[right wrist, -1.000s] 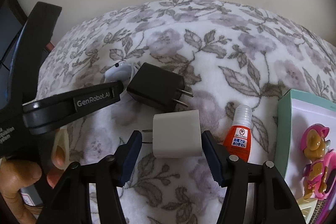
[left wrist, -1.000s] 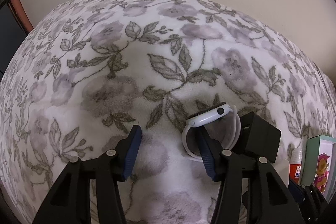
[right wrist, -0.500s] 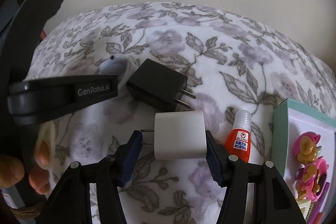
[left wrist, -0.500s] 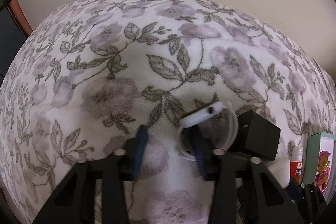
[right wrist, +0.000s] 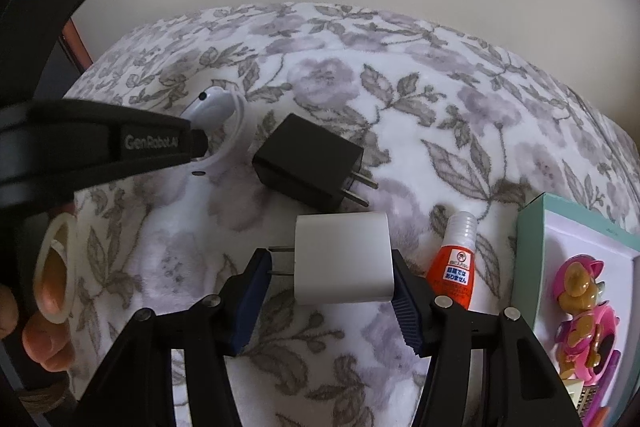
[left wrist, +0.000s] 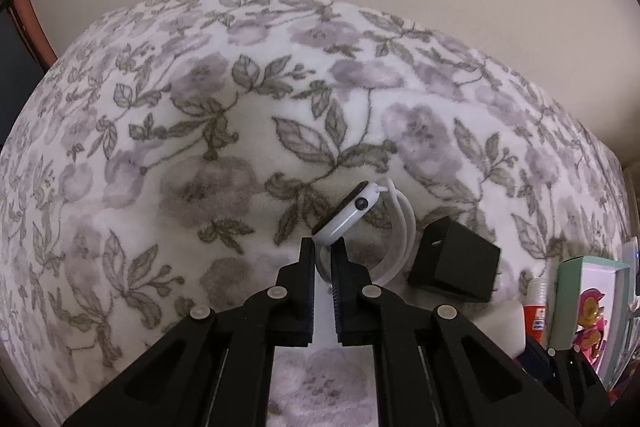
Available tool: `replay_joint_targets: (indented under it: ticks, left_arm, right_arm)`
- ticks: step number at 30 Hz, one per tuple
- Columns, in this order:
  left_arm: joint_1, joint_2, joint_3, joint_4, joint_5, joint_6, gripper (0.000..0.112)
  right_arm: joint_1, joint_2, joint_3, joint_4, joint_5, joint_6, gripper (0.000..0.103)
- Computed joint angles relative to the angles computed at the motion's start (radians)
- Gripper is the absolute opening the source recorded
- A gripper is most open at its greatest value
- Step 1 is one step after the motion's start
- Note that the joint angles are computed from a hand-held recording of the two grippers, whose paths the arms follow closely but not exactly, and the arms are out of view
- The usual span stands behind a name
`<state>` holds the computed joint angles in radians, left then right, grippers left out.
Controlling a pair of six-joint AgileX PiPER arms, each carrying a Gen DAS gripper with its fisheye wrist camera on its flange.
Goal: Organize rigid objects
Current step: 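Carry the watch with the left tool while the right tool carries the cube over the tray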
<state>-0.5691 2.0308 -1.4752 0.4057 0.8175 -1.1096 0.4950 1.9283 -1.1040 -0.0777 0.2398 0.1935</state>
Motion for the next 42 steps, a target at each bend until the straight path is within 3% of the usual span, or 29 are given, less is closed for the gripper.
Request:
replay_joint_targets:
  ticks: [7,16,23,36,42]
  left_arm:
    - [-0.013,-0.073,-0.01,0.035,0.044,-0.017,0.008]
    - [-0.08,-0.183,-0.031,0.146,0.11,-0.076,0.008]
    - [-0.161,-0.2,-0.096,0.203,0.143,-0.094,0.008]
    - [-0.304,-0.017,-0.394,0.129,0.208,0.067,0.008]
    - [-0.363,0.144,-0.619,0.06,0.293,0.187,0.008]
  right_arm:
    - [-0.043,-0.072,0.007,0.172,0.036,-0.153,0.06]
    - [-0.123,-0.229,0.027,0.279,0.091,-0.269,0.06]
    - [-0.215,-0.339,0.052,0.234,0.12,-0.27,0.06]
    - [-0.52,-0.43,0.068,0.328,0.208,-0.463,0.06]
    - [-0.67,-0.413,0.054,0.397,0.26,-0.557,0.06]
